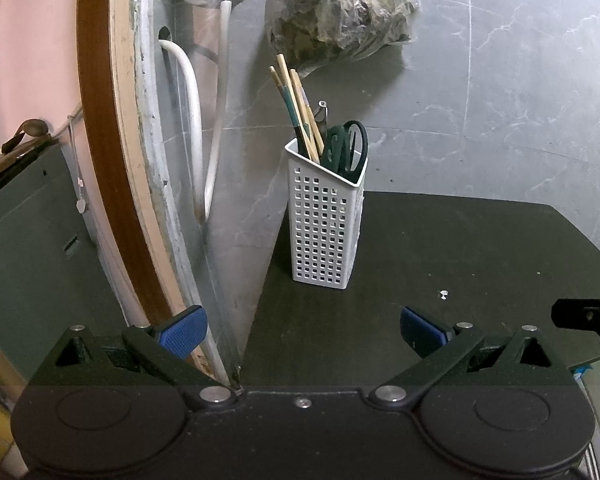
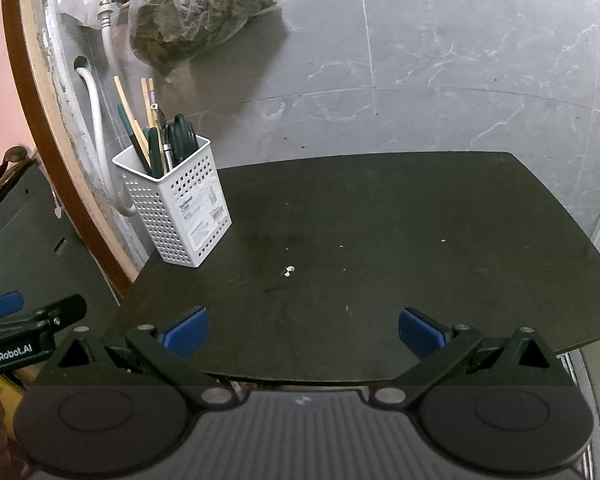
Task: Organize utensils
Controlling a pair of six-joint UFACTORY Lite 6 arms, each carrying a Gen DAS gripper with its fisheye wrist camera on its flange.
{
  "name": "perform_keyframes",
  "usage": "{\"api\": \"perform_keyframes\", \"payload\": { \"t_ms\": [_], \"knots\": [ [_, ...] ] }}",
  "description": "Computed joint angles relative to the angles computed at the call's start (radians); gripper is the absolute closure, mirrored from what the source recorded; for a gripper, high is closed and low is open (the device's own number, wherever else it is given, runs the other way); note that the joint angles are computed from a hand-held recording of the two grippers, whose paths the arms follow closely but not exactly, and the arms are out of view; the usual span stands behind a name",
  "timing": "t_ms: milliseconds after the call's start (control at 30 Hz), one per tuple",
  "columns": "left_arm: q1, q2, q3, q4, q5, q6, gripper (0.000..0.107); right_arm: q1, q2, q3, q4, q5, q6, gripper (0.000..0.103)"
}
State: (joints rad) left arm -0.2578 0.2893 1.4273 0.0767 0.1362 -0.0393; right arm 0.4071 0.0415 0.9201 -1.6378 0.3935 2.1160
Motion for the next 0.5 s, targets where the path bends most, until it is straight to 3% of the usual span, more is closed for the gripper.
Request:
{"api": "perform_keyframes", "payload": {
  "t_ms": [500],
  "knots": [
    [0.001,0.002,0.006,0.039,-0.001,-0.038,0.005,-0.011,0.009,0.014,0.015,-0.011,-0.026,0.0]
  ]
}}
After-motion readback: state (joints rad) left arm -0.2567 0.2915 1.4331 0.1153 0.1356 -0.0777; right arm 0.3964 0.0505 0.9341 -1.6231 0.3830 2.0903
